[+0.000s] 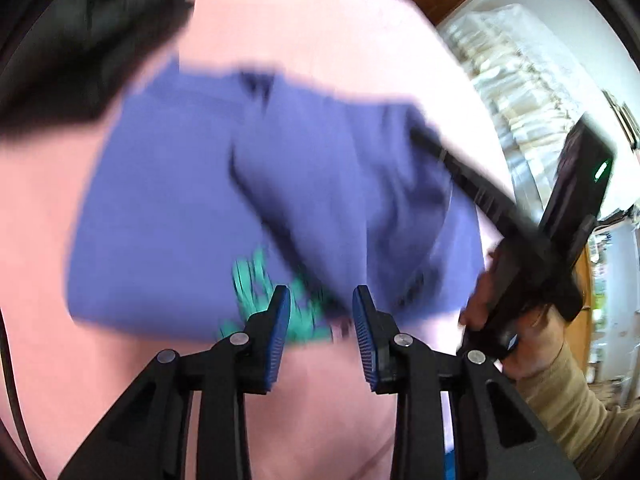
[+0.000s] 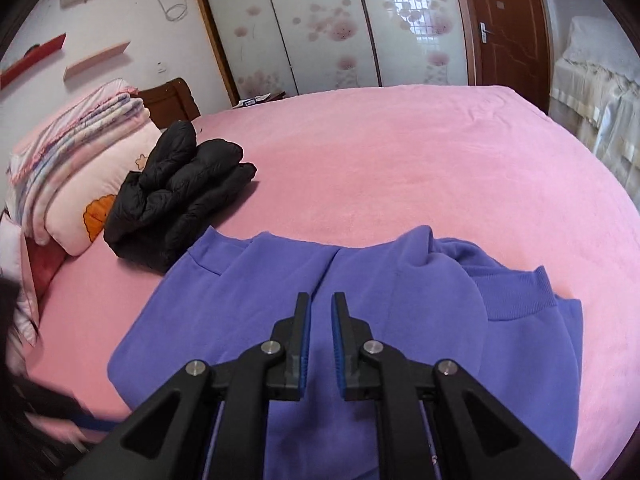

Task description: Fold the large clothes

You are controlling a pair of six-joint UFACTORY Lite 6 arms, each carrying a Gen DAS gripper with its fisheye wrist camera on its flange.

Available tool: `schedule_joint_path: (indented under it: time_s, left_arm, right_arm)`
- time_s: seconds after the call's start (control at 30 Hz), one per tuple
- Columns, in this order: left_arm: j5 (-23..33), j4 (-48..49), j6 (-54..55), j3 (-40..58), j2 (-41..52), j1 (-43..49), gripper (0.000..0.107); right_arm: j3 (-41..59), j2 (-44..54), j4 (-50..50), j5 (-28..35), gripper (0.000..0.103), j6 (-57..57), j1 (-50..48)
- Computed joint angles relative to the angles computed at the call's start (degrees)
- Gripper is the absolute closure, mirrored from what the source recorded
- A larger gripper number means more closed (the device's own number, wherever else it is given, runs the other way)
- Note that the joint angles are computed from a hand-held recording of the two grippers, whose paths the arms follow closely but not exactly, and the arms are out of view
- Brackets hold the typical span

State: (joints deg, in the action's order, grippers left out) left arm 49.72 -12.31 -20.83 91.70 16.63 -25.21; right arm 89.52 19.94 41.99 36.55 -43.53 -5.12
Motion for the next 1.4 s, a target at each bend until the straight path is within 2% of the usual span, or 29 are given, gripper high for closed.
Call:
schedule_joint_path:
  time_s: [0.07,0.2,0.3,0.4,0.53,0.67,0.73,0.93,1.07,1.1,1.13,1.2,1.3,1.4]
  left_arm:
    - [-1.9,3.8,-1.0,4.1,2.3,-0.5,0.077]
    - [-5.8,6.3,-2.8,16.8,13.7,-1.0,0.077]
    - [-4.4,7.7,-3.2,25.3,23.0,-1.3,0.078]
    - [-0.7,12.1,-6.3,26.2,26.7,-1.3,0.093]
    - [-4.6,9.9,-3.9,17.5,23.2,0.3,0.093]
    - [-5.6,13.1,-5.5,16.0,23.1,-0.9,0.093]
    - [-9.9,13.1,-5.9,11.0,21.4,-0.7,0.092]
    - [-15.6,7.2,-2.2,2.2,14.5,1.4,0.092]
    - [-16.3,5.5,-2.3,-4.0,6.9,2.4,0.086]
    - [-16.2,6.9,-3.6,-5.7,4.6,2.6,0.079]
    - [-15.9,9.7,-6.5,-7.4,2.3,2.6,0.064]
    - [-15.5,13.9,-11.5,-11.9,-3.1,3.2,0.053]
    - [-13.1,14.5,-14.1,-18.3,-11.5,6.5,0.053]
    - [-11.1,15.6,-15.4,-20.9,-15.9,10.0,0.053]
  right_arm:
    - [0.8,0.8,-0.8,0.1,0.094,1.0,-0.2]
    - [2.6,2.8,-2.1,-1.0,0.094,3.4,-0.1]
    - [4.2,4.9,-5.4,-2.4,0.094,6.8,0.1]
    - [3.0,5.7,-11.5,-5.0,0.096,11.6,-0.5]
    - [-2.3,5.4,-15.6,-7.4,0.103,13.1,-3.2]
    - [-9.4,3.9,-2.0,-6.9,0.103,0.7,-8.3]
    - [-12.3,2.9,0.2,-8.9,0.103,-2.3,-8.3]
    - [-11.0,2.6,-5.2,-8.6,0.103,3.3,-7.4]
    - [-9.7,0.9,-9.8,-7.1,0.100,6.6,-5.7]
    - [-9.4,0.4,-9.9,-6.8,0.100,7.0,-5.3]
    - [-9.3,-0.5,-9.7,-6.2,0.100,7.2,-4.9]
    - [-9.9,-2.8,-8.3,-5.8,0.100,6.8,-4.1]
    - [-9.7,-5.5,-7.6,-4.9,0.100,7.2,-2.6]
    - [-8.3,-6.7,-6.8,-3.3,0.100,8.1,-1.2]
